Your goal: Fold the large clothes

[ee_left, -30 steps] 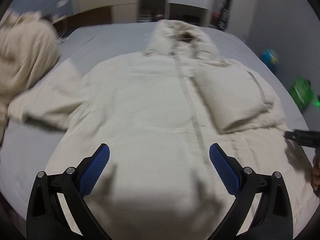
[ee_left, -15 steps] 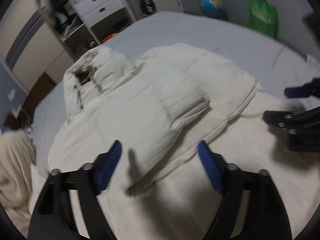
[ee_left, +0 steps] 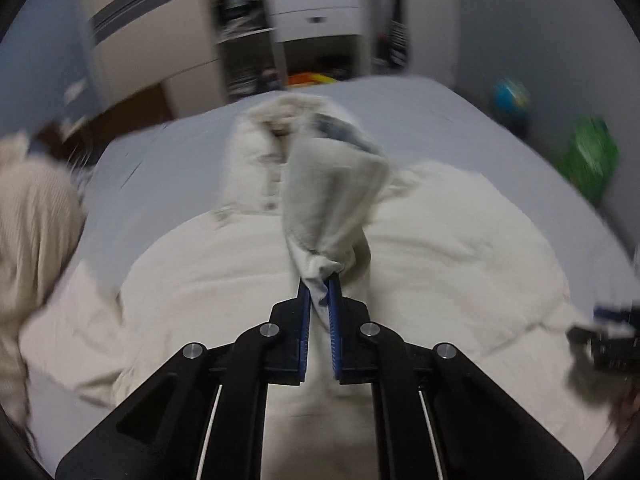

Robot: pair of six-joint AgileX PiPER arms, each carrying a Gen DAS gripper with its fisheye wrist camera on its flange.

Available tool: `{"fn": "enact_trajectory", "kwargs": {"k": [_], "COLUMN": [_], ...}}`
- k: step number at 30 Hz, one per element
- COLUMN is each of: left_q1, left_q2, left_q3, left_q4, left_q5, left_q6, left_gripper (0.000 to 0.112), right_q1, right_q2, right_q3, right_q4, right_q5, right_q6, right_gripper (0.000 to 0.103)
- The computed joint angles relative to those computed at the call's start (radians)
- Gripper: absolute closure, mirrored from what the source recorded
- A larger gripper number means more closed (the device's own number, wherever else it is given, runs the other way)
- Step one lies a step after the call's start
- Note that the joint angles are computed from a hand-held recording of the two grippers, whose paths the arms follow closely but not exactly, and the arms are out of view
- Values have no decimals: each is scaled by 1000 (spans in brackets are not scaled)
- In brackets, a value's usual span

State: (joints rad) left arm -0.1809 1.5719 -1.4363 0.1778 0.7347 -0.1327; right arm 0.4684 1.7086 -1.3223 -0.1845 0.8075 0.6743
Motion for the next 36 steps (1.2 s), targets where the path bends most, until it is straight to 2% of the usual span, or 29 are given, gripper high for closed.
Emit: {"fn": "enact_trajectory", "kwargs": {"k": [7,10,12,13,15,17,20,23,31,34,36], "left_q1": [230,261,261,266,295,356,463,605,898,1001,1082], "left_q2": [42,88,96,90,52,10,-13,15,227,305,371], "left_q3": [35,35,50,65,103,121,88,10,-262,-342,-381], "left_q4": [-196,-223,-182,-172,-169,-235,-336,-418,-498,-563,-652], "left_q5": [58,111,127,125,105,86,115,162,308,375,431], "left_q6": [143,166,131,116,105,178,298,370,343,328,297], "left_gripper": [103,97,78,74,45,38,37,33,33,38,46], "right_q1": [2,3,4,3,-2,-2,2,4,5,8,10], "right_q2": [5,3,3,2,1,1,4,5,16,25,31], "right_q3": [-9,-7,-6,-5,-2,-2,-5,-5,-19,-29,-35], "right_q4": [-6,-10,-13,-12,-6,-3,-9,-13,-25,-32,-36], "right_q5": [11,12,14,14,11,13,18,19,30,41,47], "right_q6": [0,0,2,2,-4,-4,1,4,3,4,4], "right_gripper": [32,32,32,32,32,32,32,32,32,32,32]}}
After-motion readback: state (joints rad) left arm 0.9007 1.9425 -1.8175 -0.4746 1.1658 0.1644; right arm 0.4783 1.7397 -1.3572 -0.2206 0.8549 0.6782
